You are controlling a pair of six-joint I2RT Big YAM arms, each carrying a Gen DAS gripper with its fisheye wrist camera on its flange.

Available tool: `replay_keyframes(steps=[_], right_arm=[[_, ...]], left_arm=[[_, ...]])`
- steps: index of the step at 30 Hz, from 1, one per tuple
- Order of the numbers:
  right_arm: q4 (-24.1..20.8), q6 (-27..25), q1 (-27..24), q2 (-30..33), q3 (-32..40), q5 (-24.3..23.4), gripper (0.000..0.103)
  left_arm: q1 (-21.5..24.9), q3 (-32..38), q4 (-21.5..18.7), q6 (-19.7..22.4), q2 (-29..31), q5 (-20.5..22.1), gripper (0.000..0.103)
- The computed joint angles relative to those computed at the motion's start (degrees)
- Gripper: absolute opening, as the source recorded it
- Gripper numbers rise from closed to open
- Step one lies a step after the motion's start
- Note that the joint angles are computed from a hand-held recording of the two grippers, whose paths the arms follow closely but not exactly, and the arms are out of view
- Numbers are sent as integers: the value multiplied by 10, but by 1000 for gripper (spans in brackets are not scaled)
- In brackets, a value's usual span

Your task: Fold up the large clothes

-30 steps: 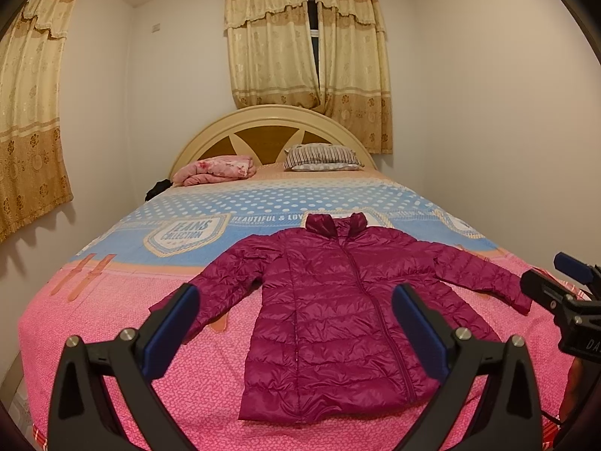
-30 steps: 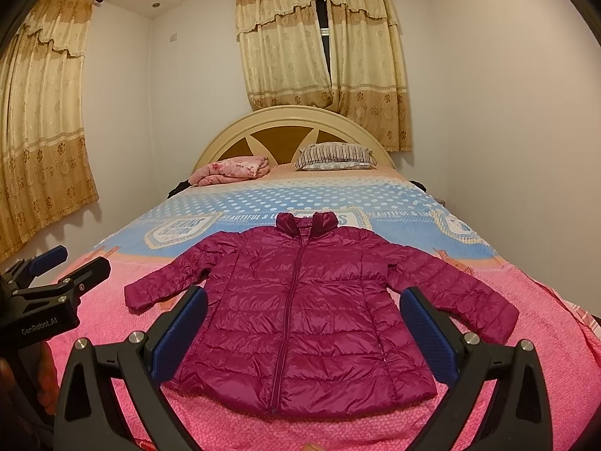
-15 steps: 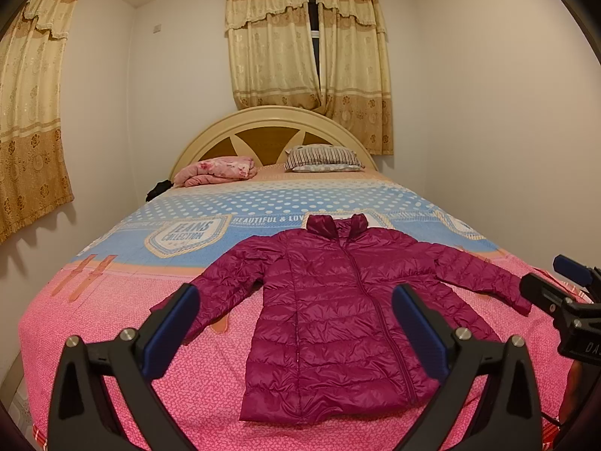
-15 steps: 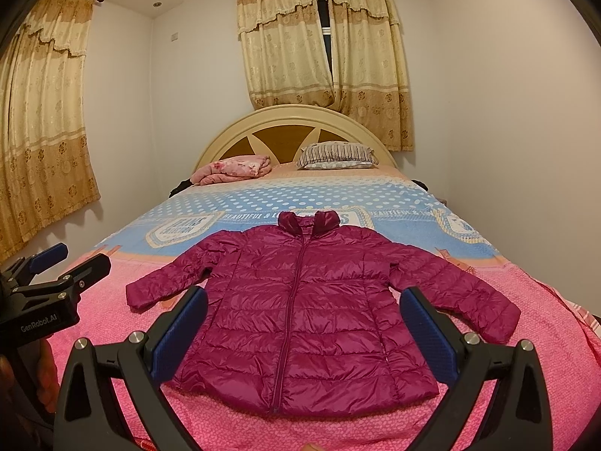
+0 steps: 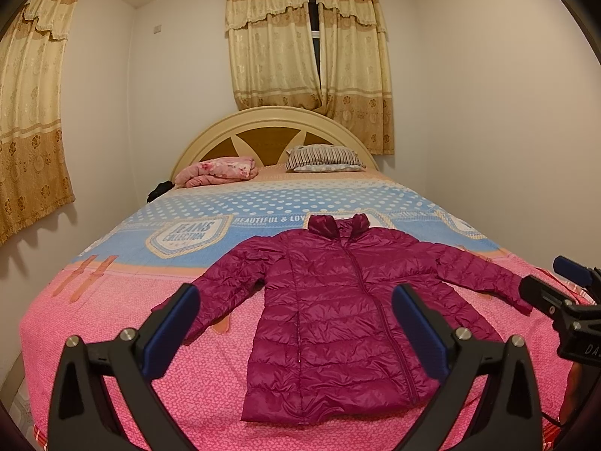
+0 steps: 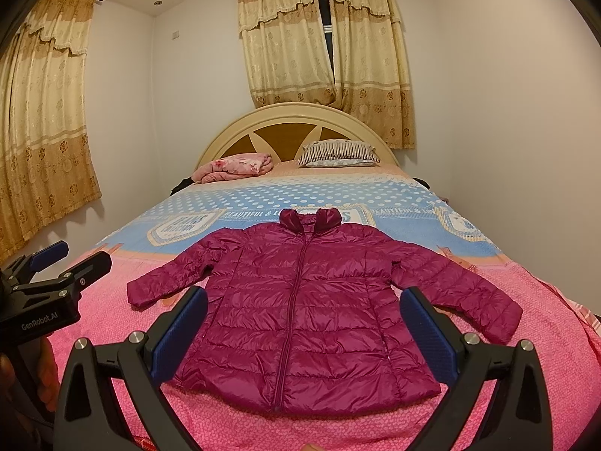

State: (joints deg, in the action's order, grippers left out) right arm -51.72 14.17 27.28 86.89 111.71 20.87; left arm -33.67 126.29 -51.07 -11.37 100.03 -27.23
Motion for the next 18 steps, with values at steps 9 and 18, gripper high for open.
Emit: replay_keyframes(steps=[9,18], right_arm=[[-1,-1,-2,1,-1,-7,102],[-2,-1,-3,2,-2,-8,102]], left_arm=[[2,-1,1,1,0,2,103],[7,-2,1,4,-1,7,103]])
